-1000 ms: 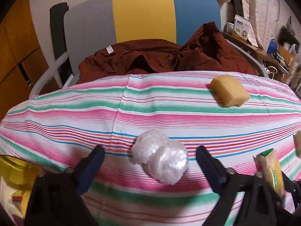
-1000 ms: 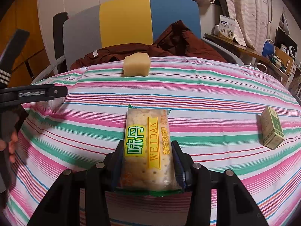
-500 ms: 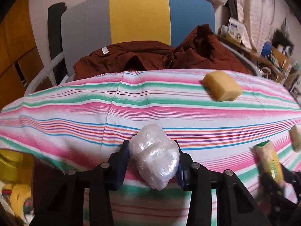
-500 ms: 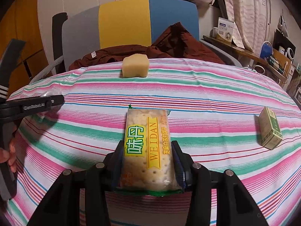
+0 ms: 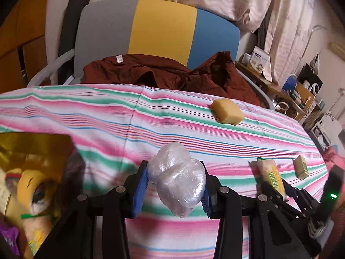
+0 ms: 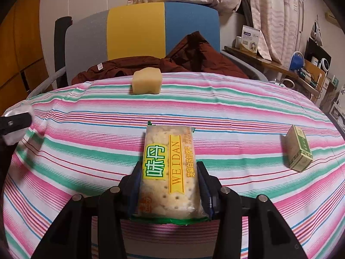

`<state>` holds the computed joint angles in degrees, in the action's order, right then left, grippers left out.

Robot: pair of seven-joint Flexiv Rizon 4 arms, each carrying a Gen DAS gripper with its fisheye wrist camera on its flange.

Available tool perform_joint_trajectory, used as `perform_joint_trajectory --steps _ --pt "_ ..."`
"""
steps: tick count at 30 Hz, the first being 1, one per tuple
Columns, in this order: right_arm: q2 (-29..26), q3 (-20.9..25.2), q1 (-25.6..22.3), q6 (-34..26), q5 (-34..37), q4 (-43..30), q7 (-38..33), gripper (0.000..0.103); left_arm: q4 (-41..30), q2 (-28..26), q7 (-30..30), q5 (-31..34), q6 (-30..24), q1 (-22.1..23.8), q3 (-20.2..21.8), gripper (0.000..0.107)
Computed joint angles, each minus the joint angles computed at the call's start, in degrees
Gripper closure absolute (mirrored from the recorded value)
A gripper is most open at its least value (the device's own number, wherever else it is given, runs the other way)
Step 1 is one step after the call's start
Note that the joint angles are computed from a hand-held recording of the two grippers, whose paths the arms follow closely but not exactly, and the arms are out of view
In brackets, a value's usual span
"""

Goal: Organize objects
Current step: 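Carry the plastic bag to the gold tray and open the left tool while the right tool carries the packet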

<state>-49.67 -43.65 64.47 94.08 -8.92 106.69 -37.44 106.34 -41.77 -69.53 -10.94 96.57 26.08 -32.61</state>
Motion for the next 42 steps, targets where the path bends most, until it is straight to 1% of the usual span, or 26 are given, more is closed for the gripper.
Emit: perform_joint_trajectory --steps 3,7,11,13,18,24,27,29,31,33,37,40,42 --pt "-0.64 -1.46 1.22 0.33 0.20 0.24 -0.04 0.056 2.35 0.90 -0.59 0.62 1.57 2.74 -1.94 0.063" --pt "-1.71 -3.64 3.13 1.33 1.25 0.70 -0.68 0.056 5.87 1.63 -2.37 3.52 4.17 9.37 -7.26 0.063" --pt "-2.76 -5.33 4.80 1.58 2.13 0.60 -2.25 0.056 8.23 2.07 -4.91 7.32 5.29 15.52 -11.63 0.063" --pt "-3.32 -6.11 5.63 2.16 2.57 0.62 -3.29 0.056 9.23 2.48 -6.10 8.97 5.85 18.14 -12.97 0.063" --pt "-4.60 -7.76 7.35 2.58 4.66 0.65 -5.23 0.056 11.01 3.35 -9.63 11.92 7.24 23.22 -14.38 0.063" --pt "-4.28 -6.77 6.69 2.81 6.19 0.37 -6.39 0.056 14.09 4.32 -13.67 14.88 8.93 28.68 -14.42 0.063" --pt "-4.25 -6.59 6.59 2.50 6.42 0.18 -6.44 0.056 15.25 4.89 -15.42 16.68 10.15 29.90 -12.88 0.063" --pt "-4.39 -6.79 6.76 2.24 6.29 0.09 -6.51 0.056 16.05 5.34 -16.75 17.33 10.49 30.32 -11.55 0.063" --pt "-4.54 -7.13 7.10 1.95 6.12 0.06 -6.48 0.056 16.61 5.13 -17.87 17.91 10.23 31.34 -11.06 0.063" --pt "-4.73 -7.54 7.47 1.77 5.93 0.13 -6.43 0.056 16.94 5.08 -18.73 18.11 10.08 31.49 -10.25 0.063" --pt "-5.56 -8.95 8.66 2.04 6.17 0.53 -6.17 0.056 16.95 4.54 -18.83 18.20 8.62 32.18 -10.54 0.063" --pt "-6.15 -9.92 9.48 2.20 6.51 0.68 -6.44 0.056 17.09 5.68 -18.46 17.56 8.29 30.89 -9.12 0.063" --pt "-6.46 -10.30 9.86 1.91 6.53 0.58 -6.70 0.056 17.02 6.29 -18.03 17.01 7.70 29.97 -8.19 0.061"
